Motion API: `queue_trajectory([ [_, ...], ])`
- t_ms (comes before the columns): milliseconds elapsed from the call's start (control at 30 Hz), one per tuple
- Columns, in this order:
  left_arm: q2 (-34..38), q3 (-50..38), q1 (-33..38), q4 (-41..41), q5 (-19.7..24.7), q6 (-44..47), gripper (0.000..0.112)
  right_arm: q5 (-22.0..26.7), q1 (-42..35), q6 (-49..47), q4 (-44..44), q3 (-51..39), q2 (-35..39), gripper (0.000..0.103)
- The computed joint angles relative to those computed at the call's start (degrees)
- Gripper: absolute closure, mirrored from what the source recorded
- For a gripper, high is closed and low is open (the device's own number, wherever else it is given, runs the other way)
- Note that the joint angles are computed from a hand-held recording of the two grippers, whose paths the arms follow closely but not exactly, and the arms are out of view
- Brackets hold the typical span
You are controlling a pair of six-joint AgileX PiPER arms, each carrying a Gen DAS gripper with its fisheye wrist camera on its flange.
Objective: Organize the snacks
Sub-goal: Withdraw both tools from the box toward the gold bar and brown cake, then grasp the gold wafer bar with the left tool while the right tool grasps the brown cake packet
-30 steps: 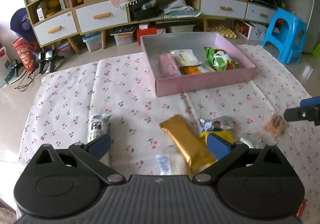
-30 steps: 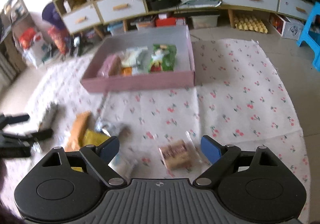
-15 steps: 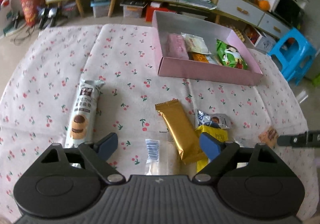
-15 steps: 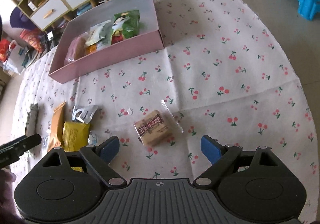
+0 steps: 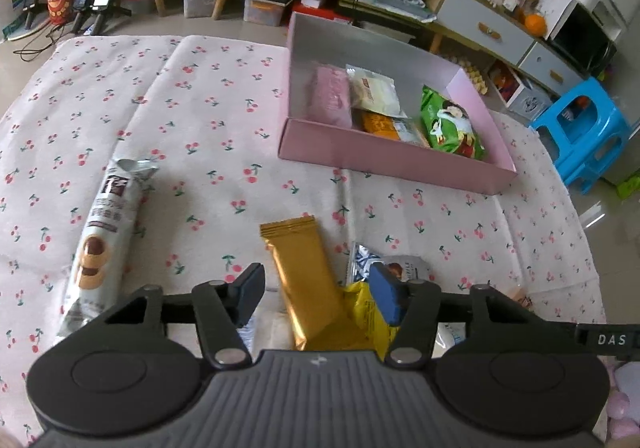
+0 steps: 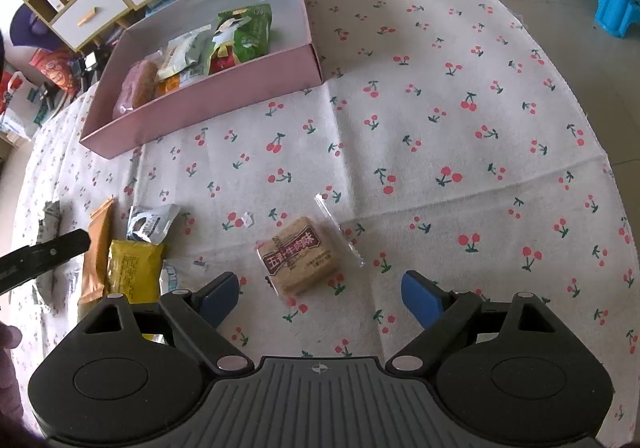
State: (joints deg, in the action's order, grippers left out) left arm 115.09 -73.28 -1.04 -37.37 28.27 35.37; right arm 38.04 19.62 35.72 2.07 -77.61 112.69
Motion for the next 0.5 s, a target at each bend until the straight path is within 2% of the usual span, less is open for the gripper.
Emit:
queue_trajectory([
  [233, 0.92, -1.26, -3.73, 15.28, -2.11, -15.19, 0.063, -0.2, -0.07, -1.65, -0.31, -0.08, 0.28, 0.013],
  [500, 1.49, -1.79, -4.89, 20.03, -2.48, -19.73, 0.063, 0.37, -0.4, -3.97, 0.65, -0.29, 0.65, 0.013],
])
